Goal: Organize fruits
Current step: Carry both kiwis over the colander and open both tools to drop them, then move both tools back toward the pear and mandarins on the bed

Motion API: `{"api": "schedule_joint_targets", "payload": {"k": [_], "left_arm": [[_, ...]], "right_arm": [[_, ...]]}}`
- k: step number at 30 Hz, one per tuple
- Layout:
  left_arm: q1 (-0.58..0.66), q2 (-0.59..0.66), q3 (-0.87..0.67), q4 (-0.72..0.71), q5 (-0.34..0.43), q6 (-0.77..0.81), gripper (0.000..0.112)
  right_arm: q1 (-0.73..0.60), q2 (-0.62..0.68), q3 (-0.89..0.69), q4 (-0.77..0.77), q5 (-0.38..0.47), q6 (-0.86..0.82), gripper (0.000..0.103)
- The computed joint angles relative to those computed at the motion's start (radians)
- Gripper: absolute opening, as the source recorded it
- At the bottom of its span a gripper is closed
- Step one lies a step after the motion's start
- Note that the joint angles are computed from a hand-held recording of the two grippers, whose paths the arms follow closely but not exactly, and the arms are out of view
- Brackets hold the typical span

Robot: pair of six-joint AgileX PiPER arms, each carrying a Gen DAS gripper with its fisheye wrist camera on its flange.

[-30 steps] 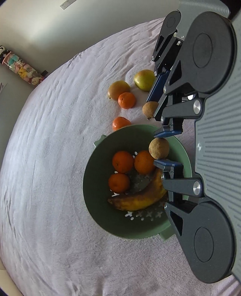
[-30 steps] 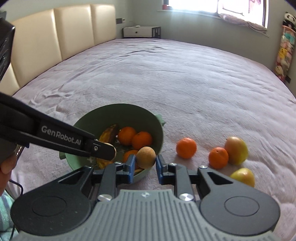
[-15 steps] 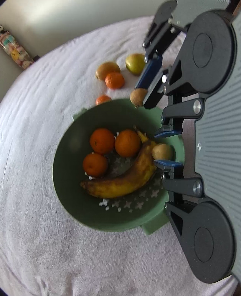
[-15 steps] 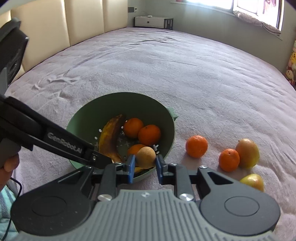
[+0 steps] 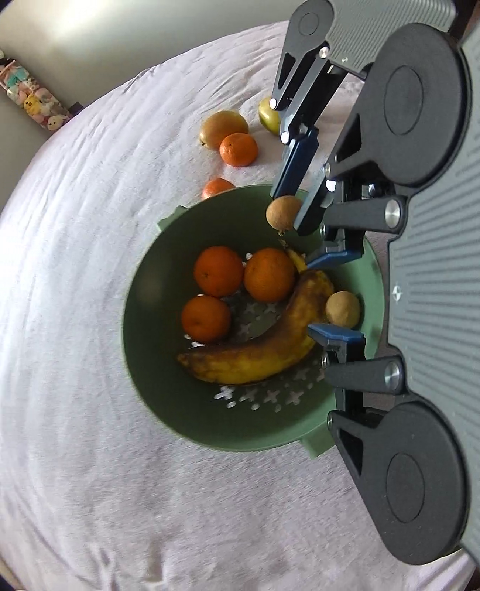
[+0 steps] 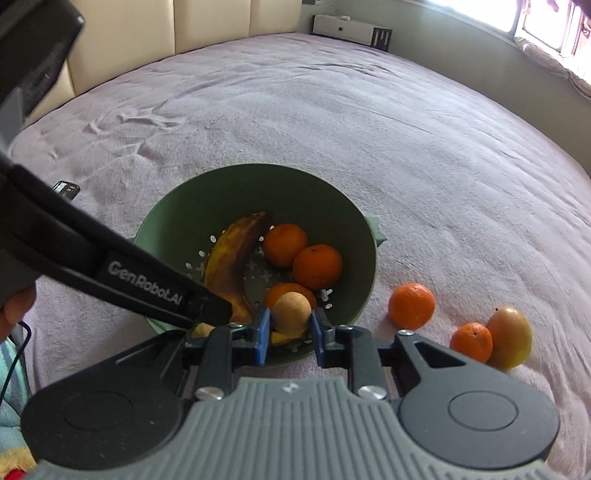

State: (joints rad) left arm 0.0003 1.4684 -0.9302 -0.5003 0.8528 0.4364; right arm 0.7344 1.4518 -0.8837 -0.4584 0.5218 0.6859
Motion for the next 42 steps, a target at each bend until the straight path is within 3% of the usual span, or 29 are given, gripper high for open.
{"api": "schedule_joint_targets", "payload": {"k": [11, 33, 42], "left_arm": [[-0.021, 0.012, -0.001, 0.035, -0.035, -0.034, 0.049], [-0.049, 0.009, -0.006, 0.054, -0.039, -0.046, 0.05], [-0.072, -0.037, 0.004, 0.045, -0.055, -0.046, 0.05]], "right_arm": [[-0.017, 0.078, -0.072, 0.088, 0.057, -0.122, 0.02], [-0.037, 0.068, -0.049, 0.123, 0.019, -0.134, 0.022], [-0.013, -0.004, -0.017, 0.023, 0.044, 0.003, 0.039]]}}
